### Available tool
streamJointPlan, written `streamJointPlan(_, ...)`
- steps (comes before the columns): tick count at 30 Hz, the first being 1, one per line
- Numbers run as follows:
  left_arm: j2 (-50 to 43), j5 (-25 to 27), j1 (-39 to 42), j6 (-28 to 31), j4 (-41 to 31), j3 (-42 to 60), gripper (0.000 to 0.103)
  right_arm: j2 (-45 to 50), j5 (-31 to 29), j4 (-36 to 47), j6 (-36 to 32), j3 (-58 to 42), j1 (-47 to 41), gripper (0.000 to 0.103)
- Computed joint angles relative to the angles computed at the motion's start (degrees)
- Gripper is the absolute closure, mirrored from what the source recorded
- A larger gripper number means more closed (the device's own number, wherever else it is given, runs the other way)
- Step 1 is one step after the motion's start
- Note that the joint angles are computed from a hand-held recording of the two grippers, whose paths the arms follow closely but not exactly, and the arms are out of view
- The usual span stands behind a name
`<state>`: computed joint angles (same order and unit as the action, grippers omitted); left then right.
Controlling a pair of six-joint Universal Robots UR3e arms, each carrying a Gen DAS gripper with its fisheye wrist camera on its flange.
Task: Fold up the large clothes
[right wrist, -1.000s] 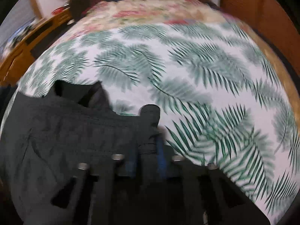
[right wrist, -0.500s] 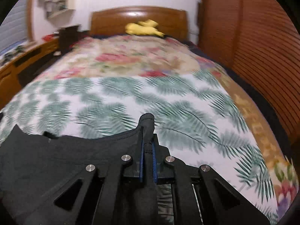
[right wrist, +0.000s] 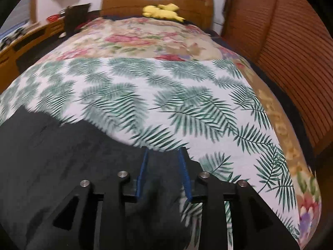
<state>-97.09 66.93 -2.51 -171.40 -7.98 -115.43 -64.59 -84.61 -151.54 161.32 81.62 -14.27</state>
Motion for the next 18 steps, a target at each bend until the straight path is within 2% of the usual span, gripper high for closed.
streamJointPlan(7, 2.82, 1.22, -0.61, 0.60, 0.04, -2.43, 0.088, -15.11, 8.00, 1.05, -4.87, 19.25, 2.22, 0.070)
streamJointPlan(12, 5.43, 1.41, -0.38, 0.79, -0.20, -4.90, 0.088, -23.79, 12.55, -0.08, -4.44, 31.05, 5.13, 0.069)
streamJointPlan(18, 7.08, 3.04, -2.41, 0.69, -0.32, -7.42, 0.088, -27.59, 13.11, -3.91, -3.90, 39.55, 9.77, 0.069)
